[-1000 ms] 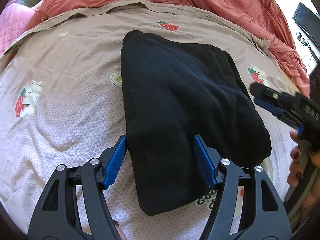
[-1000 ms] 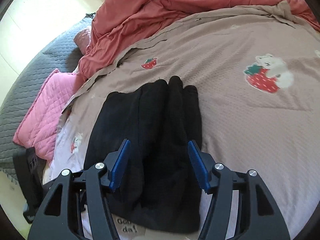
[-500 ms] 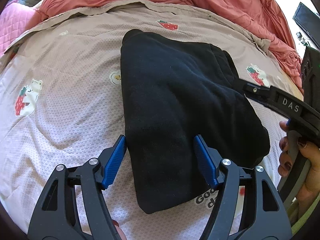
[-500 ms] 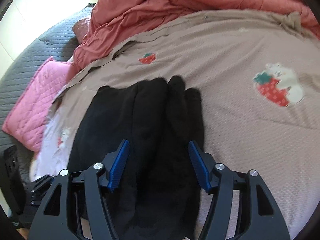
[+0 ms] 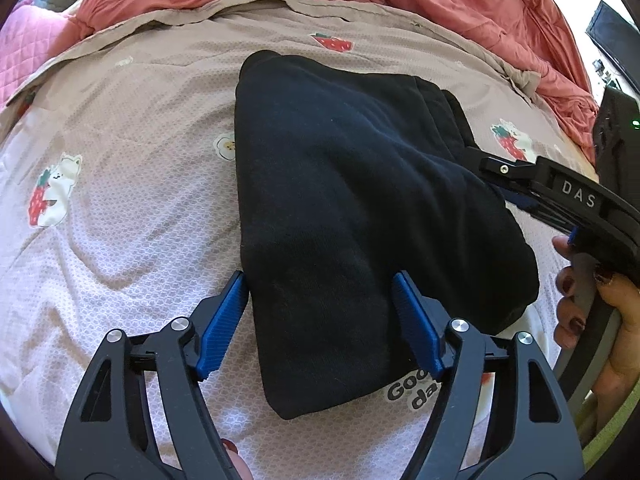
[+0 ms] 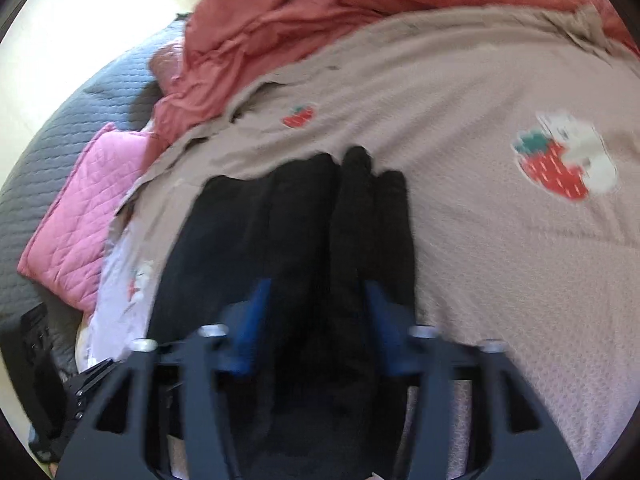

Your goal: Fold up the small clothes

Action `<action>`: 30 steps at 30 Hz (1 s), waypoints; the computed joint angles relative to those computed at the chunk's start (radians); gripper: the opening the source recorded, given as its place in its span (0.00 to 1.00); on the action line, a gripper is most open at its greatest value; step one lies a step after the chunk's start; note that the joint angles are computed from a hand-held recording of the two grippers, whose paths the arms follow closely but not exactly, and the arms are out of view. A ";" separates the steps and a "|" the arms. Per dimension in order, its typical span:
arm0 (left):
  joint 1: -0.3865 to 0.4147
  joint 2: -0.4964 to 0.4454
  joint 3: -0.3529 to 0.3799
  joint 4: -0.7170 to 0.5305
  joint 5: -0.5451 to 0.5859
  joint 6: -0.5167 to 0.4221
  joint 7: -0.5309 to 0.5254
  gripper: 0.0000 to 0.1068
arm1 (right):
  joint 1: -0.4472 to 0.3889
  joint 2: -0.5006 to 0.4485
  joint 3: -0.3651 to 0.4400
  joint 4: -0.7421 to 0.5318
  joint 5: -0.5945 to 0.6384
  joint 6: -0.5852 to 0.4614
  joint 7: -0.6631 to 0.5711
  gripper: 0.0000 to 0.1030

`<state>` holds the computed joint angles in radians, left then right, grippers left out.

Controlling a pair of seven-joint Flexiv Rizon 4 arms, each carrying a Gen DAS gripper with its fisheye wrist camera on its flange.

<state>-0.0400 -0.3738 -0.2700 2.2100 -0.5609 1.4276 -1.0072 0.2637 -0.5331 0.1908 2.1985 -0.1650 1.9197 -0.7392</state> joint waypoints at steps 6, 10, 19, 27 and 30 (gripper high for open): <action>-0.010 -0.004 0.011 -0.004 0.018 0.001 -0.018 0.63 | -0.016 -0.012 0.022 -0.006 -0.042 0.013 -0.007 0.36; -0.011 0.002 0.012 -0.005 0.023 -0.007 -0.029 0.63 | 0.047 0.025 -0.030 0.005 -0.024 0.026 -0.055 0.16; 0.002 0.052 -0.048 0.024 -0.109 -0.026 0.071 0.63 | 0.051 0.101 -0.056 0.039 0.035 -0.019 -0.079 0.06; -0.086 0.031 0.049 0.001 -0.001 -0.019 0.016 0.68 | -0.001 0.083 -0.019 0.029 0.024 -0.114 -0.034 0.23; -0.069 0.032 0.033 0.007 0.006 -0.013 0.018 0.68 | 0.087 0.133 -0.109 0.073 0.059 -0.073 -0.056 0.26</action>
<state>-0.1089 -0.3417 -0.2369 2.2170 -0.5552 1.4148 -0.9895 0.3511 -0.4004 0.0815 2.2713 -0.1058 1.8467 -0.7948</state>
